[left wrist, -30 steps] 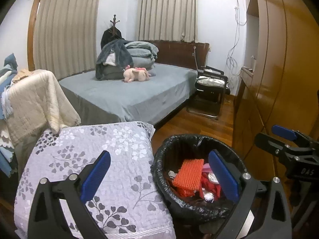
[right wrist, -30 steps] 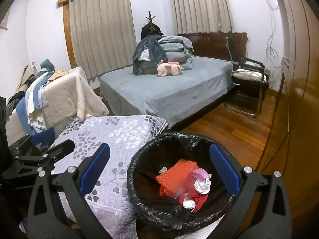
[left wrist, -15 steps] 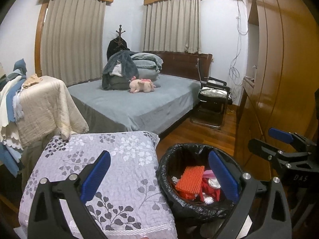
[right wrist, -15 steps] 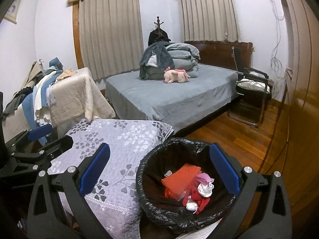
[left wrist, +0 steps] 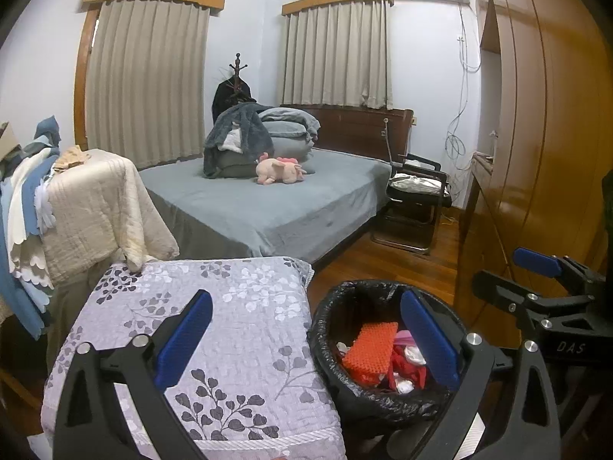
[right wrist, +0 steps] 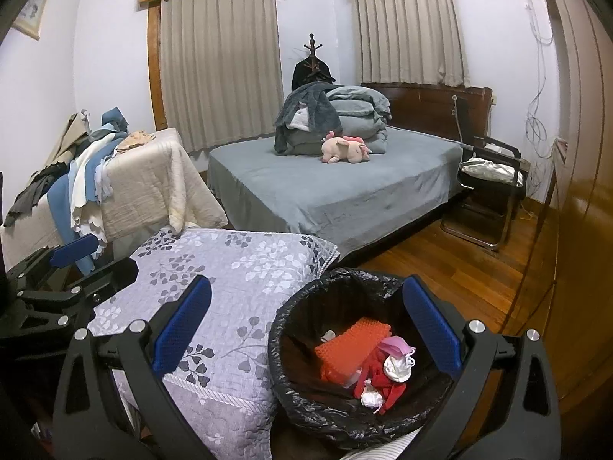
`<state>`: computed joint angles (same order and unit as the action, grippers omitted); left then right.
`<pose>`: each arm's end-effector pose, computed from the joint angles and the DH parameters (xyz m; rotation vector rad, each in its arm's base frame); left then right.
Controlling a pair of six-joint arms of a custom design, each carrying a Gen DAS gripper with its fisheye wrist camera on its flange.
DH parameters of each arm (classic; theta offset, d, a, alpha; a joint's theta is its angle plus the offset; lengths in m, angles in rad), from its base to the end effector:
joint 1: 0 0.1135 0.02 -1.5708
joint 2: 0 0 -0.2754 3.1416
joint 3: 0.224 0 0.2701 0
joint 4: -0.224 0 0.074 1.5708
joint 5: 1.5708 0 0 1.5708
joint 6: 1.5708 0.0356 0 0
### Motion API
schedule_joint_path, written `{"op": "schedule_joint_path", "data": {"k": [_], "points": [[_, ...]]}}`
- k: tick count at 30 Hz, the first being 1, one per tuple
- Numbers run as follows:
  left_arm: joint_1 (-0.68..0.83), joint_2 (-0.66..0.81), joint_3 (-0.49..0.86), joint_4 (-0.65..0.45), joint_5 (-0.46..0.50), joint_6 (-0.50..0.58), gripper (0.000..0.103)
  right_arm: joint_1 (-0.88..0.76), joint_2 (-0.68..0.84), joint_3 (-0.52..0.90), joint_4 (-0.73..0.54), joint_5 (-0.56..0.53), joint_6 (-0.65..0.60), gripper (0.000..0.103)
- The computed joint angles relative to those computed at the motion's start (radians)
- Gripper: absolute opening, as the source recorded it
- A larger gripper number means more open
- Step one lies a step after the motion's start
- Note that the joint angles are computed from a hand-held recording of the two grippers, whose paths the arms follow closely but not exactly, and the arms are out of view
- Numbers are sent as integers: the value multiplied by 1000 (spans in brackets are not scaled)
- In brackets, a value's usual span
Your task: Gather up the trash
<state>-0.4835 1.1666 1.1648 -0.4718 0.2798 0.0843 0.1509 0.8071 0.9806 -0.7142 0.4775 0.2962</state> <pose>0.2358 -0.1349 0.3769 0.7469 1.9270 -0.5337 0.1697 0.0092 0.3626 0.4271 2.0083 -0.2275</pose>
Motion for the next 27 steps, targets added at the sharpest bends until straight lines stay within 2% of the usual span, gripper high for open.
{"op": "schedule_joint_path", "data": {"k": [27], "points": [[19, 7, 6, -21, 8, 3, 97, 23, 10, -1, 2, 18, 14, 97]]}}
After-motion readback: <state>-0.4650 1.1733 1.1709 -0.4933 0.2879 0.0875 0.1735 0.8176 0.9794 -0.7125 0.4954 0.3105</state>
